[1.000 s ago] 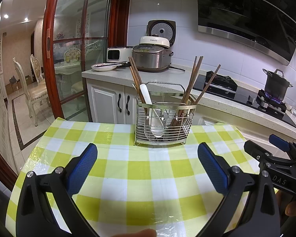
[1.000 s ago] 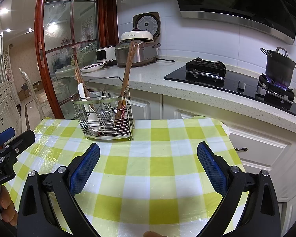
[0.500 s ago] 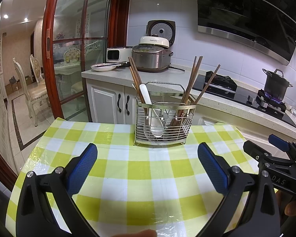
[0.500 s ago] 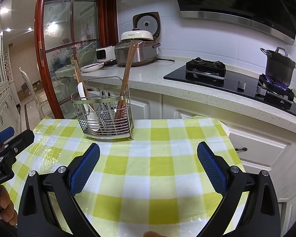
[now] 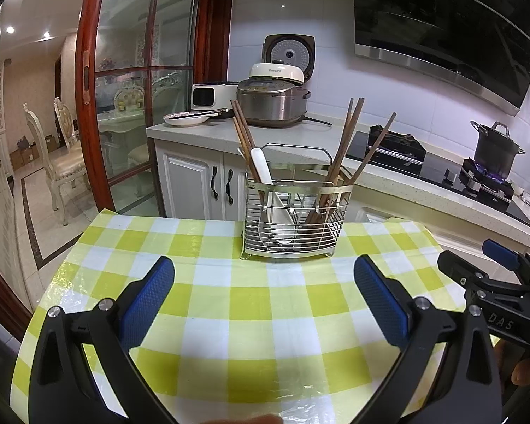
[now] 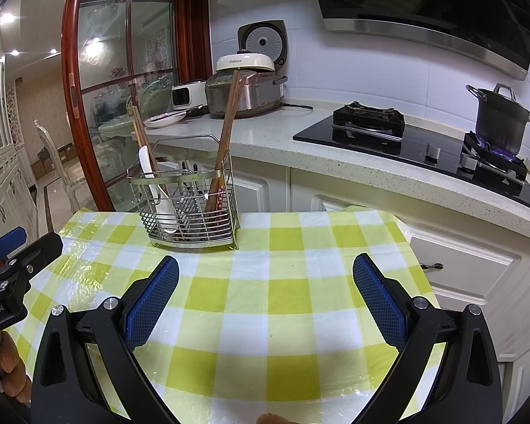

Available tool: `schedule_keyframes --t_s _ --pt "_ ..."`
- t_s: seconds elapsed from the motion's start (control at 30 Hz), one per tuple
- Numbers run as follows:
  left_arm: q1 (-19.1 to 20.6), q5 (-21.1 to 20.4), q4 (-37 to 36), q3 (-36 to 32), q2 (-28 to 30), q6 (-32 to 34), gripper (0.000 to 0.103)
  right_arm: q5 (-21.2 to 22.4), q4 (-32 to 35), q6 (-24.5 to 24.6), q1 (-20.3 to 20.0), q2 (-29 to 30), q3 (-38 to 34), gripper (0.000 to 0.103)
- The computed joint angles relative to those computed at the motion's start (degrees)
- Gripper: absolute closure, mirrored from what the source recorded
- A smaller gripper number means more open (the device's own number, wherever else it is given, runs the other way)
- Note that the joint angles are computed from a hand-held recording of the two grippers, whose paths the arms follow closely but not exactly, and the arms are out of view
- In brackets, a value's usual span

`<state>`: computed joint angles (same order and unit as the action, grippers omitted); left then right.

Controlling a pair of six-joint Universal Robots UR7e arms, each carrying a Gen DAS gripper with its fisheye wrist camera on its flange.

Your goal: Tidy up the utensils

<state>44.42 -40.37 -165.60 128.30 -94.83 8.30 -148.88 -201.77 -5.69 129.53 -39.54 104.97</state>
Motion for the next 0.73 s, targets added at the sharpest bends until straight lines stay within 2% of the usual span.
schedule_keyframes --t_s 0.23,0.6,0.73 --pt "-0.7 1.3 -3.9 1.2 0.2 2.4 0.005 -0.1 -0.1 0.0 0.0 0.0 0.0 0.010" --pt "0.0 -0.3 -1.1 0.5 0.0 1.9 0.004 -0.2 -0.1 -0.1 -0.1 0.0 0.0 0.010" --pt "1.6 -1.9 -0.5 0.1 0.4 0.9 0.004 -0.6 -0.7 -0.2 -0.5 0.1 0.2 0.010"
